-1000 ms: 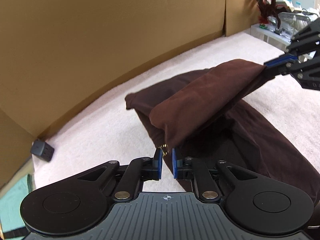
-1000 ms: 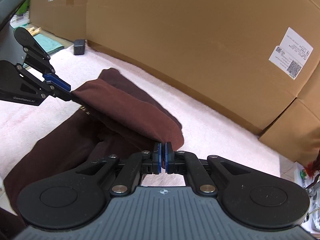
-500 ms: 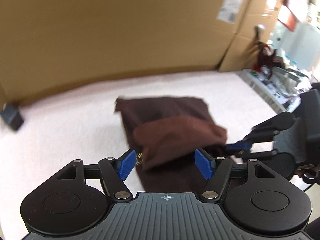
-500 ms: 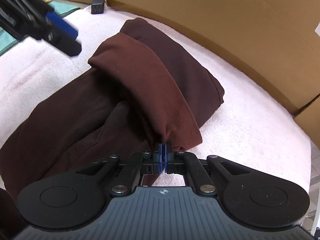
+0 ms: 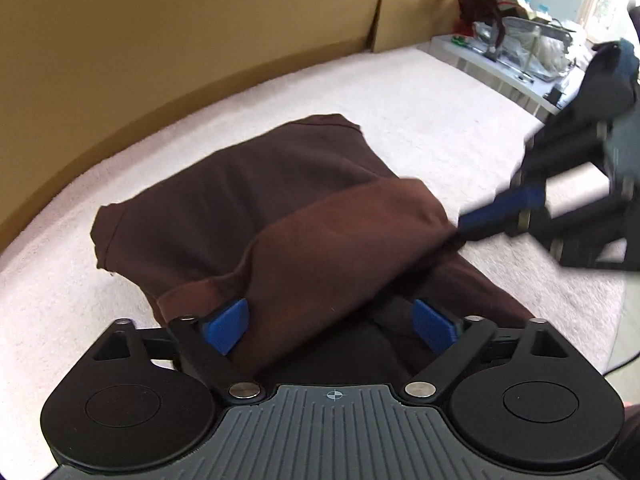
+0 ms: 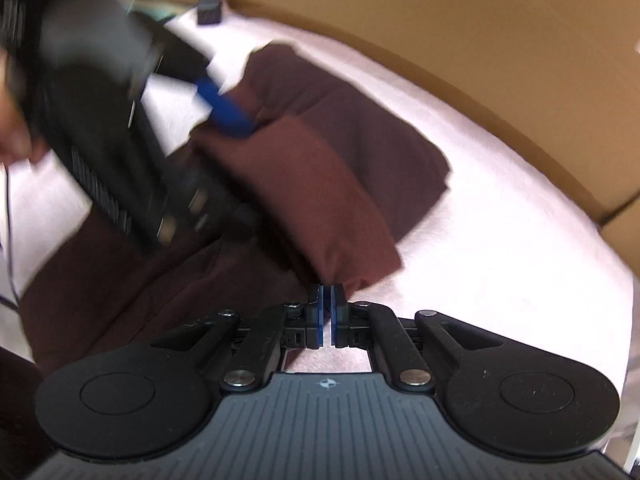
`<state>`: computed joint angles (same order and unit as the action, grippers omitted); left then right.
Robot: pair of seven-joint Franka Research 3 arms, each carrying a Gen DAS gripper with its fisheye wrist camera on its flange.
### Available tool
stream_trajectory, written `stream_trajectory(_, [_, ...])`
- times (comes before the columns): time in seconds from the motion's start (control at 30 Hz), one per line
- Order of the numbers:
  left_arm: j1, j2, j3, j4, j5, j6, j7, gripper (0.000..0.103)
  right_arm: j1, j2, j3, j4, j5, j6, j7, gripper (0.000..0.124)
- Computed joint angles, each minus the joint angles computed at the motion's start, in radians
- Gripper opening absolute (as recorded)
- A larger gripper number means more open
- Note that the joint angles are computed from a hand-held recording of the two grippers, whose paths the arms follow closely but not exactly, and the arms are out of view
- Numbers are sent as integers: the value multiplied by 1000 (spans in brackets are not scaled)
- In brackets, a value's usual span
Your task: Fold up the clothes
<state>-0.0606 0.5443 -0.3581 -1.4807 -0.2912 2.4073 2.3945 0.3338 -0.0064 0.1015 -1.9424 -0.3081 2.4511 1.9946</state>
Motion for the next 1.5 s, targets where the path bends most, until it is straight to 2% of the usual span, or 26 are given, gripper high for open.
stream_trajectory(0.13, [-12,-13,4,-29,5,31,-29,103,-35,-40,-13,2,5,92,137,4])
stream_trajectory(0.3, [-23,-14,8,-37,33,49,-55,103,-49,110,-41,165,-6,89,190,5])
stream_trajectory(0.43, [-22,-11,6,-33,39,44,-68,103,-46,242,-70,273,114,65,143,3])
stream_trajectory(0.5, [-23,-8,5,-32,37,46,-79,103,-36,273,-104,268,116,77,180,0])
stream_trajectory(0.53, [-23,-9,5,-34,38,52,-84,103,-30,267,-120,252,114,102,215,0])
stream_trajectory(0.6, [-20,-12,2,-38,35,55,-88,103,-4,257,-153,262,62,59,313,0])
stream_trajectory(0.63, [-16,-14,0,-39,30,54,-91,103,1,247,-160,259,41,51,348,6])
stream_trajectory(0.7, [14,-34,-18,-53,-19,42,-85,103,-5,211,-150,227,32,89,356,6])
stream_trajectory(0.8, [66,-94,-38,-121,-117,44,-45,103,-34,170,-94,195,150,155,215,6])
stream_trajectory(0.87, [83,-144,-33,-181,-168,44,-22,103,-41,158,-56,192,243,175,80,6])
stream_trajectory(0.93, [79,-181,-19,-229,-198,48,-10,103,-42,175,-17,225,347,165,-98,6])
stream_trajectory(1.07, [65,-251,12,-321,-244,43,12,103,-4,254,13,339,408,99,-342,6])
stream_trajectory(1.2, [48,-290,38,-371,-288,27,28,103,65,332,-18,446,302,24,-447,7])
stream_trajectory(1.3, [43,-315,59,-392,-318,7,38,103,113,371,-48,482,201,9,-494,13])
stream_trajectory(1.37, [37,-323,71,-404,-327,4,43,103,133,398,-60,503,156,-3,-528,25])
stream_trajectory(1.5, [32,-337,88,-418,-348,2,53,103,181,434,-96,532,44,-28,-558,29])
